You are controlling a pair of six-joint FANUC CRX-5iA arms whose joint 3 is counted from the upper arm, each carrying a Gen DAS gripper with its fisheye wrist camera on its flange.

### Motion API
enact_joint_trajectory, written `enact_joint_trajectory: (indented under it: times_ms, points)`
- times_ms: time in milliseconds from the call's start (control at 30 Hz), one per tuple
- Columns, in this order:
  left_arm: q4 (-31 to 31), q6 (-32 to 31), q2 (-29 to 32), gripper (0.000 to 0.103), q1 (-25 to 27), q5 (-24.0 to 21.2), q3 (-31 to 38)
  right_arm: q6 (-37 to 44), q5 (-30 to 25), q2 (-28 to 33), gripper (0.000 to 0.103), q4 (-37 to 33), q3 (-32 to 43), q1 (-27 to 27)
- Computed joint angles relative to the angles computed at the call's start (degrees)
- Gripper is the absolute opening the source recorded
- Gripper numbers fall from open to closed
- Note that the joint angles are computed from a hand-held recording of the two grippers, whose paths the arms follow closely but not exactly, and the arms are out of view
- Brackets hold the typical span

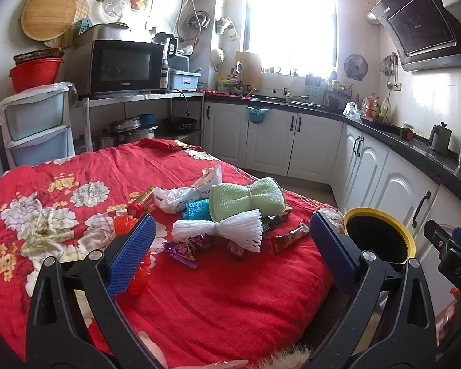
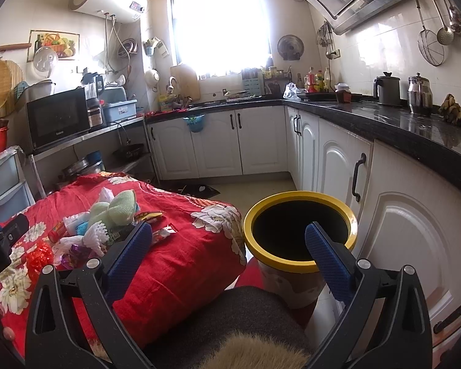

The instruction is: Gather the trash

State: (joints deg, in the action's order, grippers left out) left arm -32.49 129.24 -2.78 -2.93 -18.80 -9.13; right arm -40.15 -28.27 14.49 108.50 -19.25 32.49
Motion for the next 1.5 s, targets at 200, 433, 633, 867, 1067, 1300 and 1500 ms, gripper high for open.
enact_joint_trajectory:
  times_ms: [200,433,633,867,1067,1300,1500]
  points:
    - [1.7,-1.8,0.1,0.092,0.5,0.0,0.2,0.1,-0.1,0.0,0.097,-0.2,0.0,0.1]
    - [-1.7,1.8,0.1,0.092,-0.5,-0.1,0.1,0.1,0.0,-0.1,0.097,-0.1,0.0,0.0]
    - [-1.5,1.6,0.0,0.092,-0.5,-0.4,0.1,-0.2,0.0,0.0,0.097,0.1,0.0,-0.1]
    - [0.0,0.1,-0.1,0.092,-0.2,-0.6,0.1,0.7,0.4,-0.1,0.097,-0.5,0.1,-0.1]
    - [0.7,-0.2,0.0,0.092,0.1,-0.9,0.2,1.6,0.6,1.0,0.097,-1.1,1.2,0.9]
    - [0.6,0.7,0.5,0.092,1.1,-0.7,0.1,1.7,4.3,1.8,0.097,1.1,3.0,-0.1]
    - [-3.3,6.8,0.8,0.092,2.2,-3.5,1.5,1.8,10.0,3.4,0.097,4.2,6.0,-1.4]
